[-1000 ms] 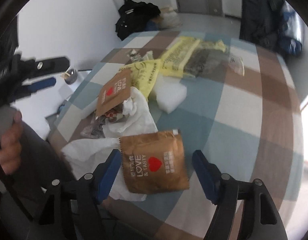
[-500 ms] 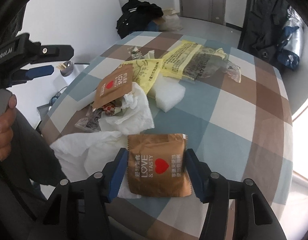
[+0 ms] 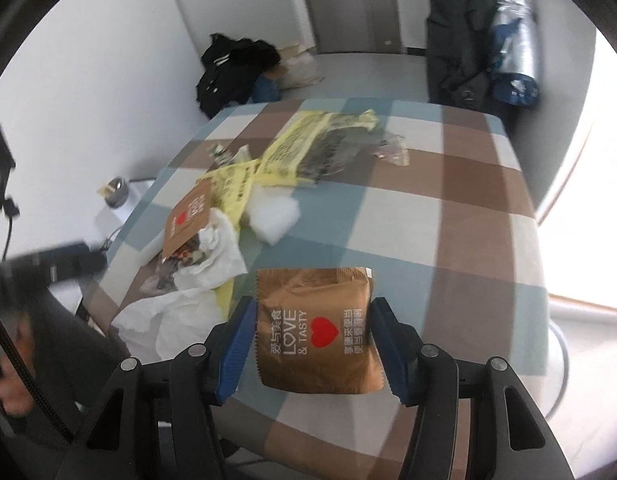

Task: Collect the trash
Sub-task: 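Grasp the white tissue with the left gripper while the right gripper holds the wrapper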

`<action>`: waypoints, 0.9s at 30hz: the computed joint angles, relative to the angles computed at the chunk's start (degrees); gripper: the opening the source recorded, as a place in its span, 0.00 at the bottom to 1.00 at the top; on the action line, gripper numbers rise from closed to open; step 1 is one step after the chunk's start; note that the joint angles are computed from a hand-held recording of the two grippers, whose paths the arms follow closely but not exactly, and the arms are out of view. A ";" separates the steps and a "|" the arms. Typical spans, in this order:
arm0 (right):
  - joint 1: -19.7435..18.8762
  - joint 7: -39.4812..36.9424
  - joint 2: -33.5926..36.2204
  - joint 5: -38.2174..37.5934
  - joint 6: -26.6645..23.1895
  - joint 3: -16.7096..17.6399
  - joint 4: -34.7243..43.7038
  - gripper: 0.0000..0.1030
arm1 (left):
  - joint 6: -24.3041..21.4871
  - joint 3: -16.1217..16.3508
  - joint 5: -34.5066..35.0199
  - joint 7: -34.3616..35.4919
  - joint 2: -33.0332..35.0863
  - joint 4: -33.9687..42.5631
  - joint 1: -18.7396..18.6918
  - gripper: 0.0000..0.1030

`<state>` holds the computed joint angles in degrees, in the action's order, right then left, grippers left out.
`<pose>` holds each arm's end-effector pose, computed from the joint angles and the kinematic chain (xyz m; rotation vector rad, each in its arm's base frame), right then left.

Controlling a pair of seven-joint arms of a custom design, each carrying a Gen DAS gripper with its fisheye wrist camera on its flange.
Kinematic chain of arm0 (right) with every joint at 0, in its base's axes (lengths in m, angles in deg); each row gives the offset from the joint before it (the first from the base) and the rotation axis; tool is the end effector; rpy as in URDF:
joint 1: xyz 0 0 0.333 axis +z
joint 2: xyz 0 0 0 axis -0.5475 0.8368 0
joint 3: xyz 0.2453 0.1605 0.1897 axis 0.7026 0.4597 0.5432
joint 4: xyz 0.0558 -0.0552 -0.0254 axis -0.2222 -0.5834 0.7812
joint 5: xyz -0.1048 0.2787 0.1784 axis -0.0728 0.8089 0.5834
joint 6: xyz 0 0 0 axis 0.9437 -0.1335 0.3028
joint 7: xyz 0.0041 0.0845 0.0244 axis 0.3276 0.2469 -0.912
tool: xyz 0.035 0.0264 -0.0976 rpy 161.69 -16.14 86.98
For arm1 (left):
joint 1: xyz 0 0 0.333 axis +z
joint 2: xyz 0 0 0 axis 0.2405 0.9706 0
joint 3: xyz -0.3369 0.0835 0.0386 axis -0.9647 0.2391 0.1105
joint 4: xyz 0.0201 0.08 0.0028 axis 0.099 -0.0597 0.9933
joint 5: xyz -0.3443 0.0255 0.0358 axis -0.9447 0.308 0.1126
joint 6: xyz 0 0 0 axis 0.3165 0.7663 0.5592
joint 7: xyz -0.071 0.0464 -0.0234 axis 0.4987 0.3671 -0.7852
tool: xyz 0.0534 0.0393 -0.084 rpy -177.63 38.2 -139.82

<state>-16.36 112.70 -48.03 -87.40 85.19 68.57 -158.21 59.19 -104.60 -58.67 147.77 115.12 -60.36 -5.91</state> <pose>0.5825 0.1791 0.5545 -1.7391 1.8470 -0.4148 0.6165 -0.3712 0.5898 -1.6892 2.4883 -0.7871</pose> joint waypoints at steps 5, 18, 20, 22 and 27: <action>0.08 5.23 -2.84 -4.39 1.44 -0.91 -3.04 0.56 | -4.08 -1.14 -1.51 1.73 1.93 2.29 -0.62 0.95; -3.59 12.99 -8.20 -9.62 5.35 0.53 -9.08 0.56 | -4.98 0.66 4.02 2.30 2.93 3.11 -5.24 0.86; -4.11 13.53 -8.81 -10.00 5.86 0.79 -9.86 0.56 | -6.16 1.13 5.63 2.01 3.52 4.10 -6.18 0.81; -4.58 13.71 -9.32 -9.98 6.17 1.09 -10.47 0.56 | -7.19 1.37 6.61 1.88 4.36 5.27 -6.78 0.75; -5.71 14.30 -10.29 -10.28 6.88 1.60 -11.53 0.56 | -7.75 2.40 10.14 2.01 4.70 6.03 -8.52 0.44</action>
